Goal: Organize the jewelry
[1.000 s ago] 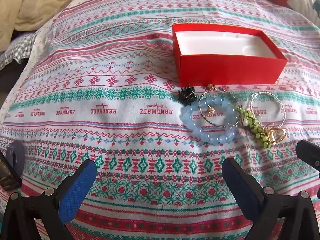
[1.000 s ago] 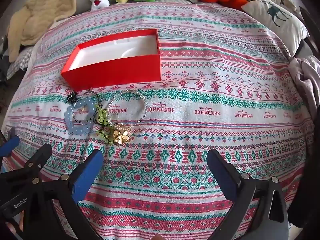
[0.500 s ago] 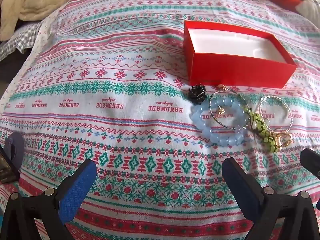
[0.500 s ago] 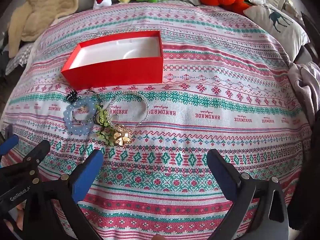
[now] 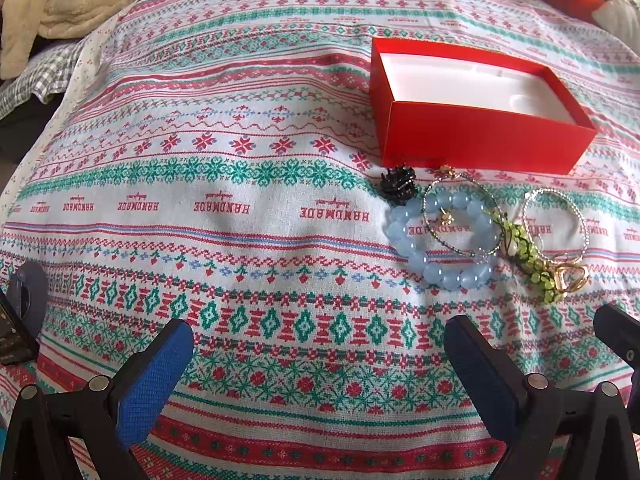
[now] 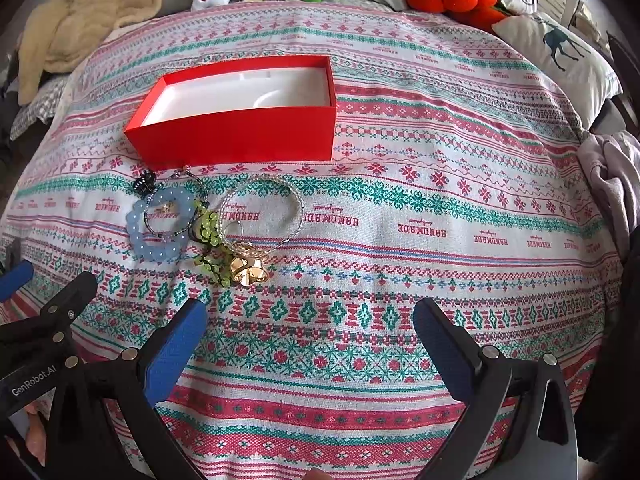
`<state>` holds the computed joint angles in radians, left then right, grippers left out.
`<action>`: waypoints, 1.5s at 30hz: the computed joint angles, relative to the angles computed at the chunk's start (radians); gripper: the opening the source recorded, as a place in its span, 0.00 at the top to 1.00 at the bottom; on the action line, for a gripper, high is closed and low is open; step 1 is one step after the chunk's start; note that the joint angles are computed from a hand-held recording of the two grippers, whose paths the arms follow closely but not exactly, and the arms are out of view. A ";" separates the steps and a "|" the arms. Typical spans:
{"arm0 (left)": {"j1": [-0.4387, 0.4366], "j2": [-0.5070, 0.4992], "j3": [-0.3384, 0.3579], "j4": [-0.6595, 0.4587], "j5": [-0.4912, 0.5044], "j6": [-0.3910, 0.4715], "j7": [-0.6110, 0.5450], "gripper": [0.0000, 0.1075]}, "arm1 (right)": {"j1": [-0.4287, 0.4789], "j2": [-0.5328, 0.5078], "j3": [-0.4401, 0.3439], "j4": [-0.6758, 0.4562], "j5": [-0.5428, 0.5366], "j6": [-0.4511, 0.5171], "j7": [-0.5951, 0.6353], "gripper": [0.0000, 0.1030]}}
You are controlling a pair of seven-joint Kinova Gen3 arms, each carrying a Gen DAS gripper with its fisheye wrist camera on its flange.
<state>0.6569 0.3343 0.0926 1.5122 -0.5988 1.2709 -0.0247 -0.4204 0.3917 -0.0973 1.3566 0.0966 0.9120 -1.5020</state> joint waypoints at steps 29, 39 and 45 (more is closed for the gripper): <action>0.000 0.003 0.000 -0.016 0.006 0.016 -0.019 0.05 | 0.001 0.011 0.000 -0.008 -0.006 0.017 0.004 0.00; 0.001 0.001 0.001 -0.015 0.004 0.020 -0.022 0.05 | 0.004 0.014 0.001 -0.016 -0.008 0.023 0.007 0.00; 0.001 -0.003 0.002 -0.010 0.003 0.021 -0.023 0.05 | 0.003 0.014 0.002 -0.015 -0.007 0.023 0.006 0.00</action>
